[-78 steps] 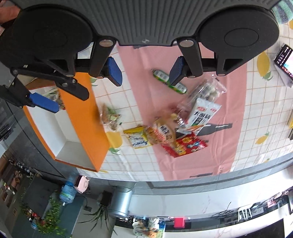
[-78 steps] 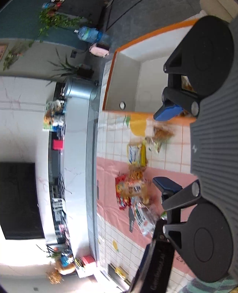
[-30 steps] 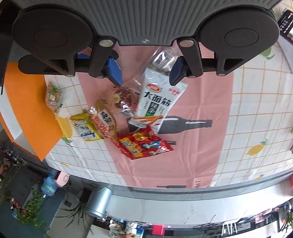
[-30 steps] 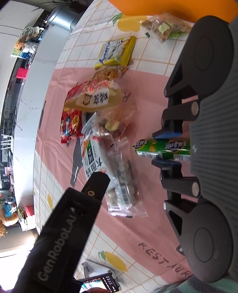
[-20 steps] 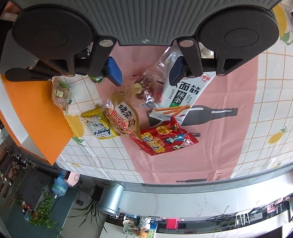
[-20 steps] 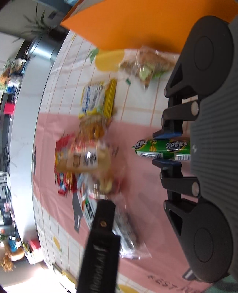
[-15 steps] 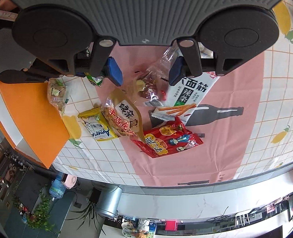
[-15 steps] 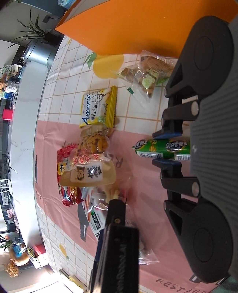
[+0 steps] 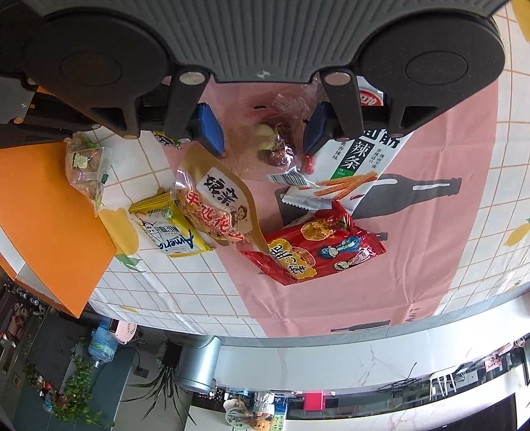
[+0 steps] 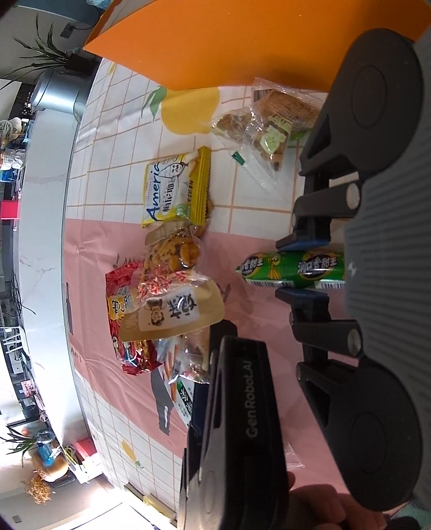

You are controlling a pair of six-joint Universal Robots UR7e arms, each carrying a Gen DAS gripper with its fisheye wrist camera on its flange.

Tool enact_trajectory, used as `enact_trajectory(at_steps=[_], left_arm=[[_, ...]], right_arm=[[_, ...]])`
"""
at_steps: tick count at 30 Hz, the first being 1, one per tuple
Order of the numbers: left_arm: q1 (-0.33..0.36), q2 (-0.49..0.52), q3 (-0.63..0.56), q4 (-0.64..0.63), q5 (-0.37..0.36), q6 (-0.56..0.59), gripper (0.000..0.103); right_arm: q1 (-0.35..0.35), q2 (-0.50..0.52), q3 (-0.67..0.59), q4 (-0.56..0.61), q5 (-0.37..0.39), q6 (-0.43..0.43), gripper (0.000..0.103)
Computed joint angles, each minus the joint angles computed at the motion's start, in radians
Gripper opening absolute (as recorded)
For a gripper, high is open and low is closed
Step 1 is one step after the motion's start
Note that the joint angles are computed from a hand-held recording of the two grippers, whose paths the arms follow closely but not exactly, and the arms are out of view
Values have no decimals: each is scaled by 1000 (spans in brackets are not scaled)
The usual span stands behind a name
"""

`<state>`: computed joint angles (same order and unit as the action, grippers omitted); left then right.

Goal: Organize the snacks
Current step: 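Grasp the clear bag of brown candies with the left gripper, then carry the candy bag and the sausage stick into the orange box with both grippers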

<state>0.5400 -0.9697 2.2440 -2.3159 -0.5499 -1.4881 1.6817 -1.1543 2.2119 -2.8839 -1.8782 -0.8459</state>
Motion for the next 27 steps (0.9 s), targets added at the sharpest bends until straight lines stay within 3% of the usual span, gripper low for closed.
enact_trajectory(at_steps=[9,10,12,19,27], left_arm=[[5,16,22,-101,6,68,65],[8,19,21,-104,1,71,57],[6,24,21,-104,1,68,52],[-6,20,-2,-18,-13,21,43],[-72,-22,-22,115,-52,-93,42]], right_arm=[[-24,-15,-11,42,43,14,20],[-27,-17,-13,48,47,16,20],[-33,-20,-17,62,58,23,20],[-47,-28,-25,89,83,44,20],[-58,-78,-37,189,127,89,19]])
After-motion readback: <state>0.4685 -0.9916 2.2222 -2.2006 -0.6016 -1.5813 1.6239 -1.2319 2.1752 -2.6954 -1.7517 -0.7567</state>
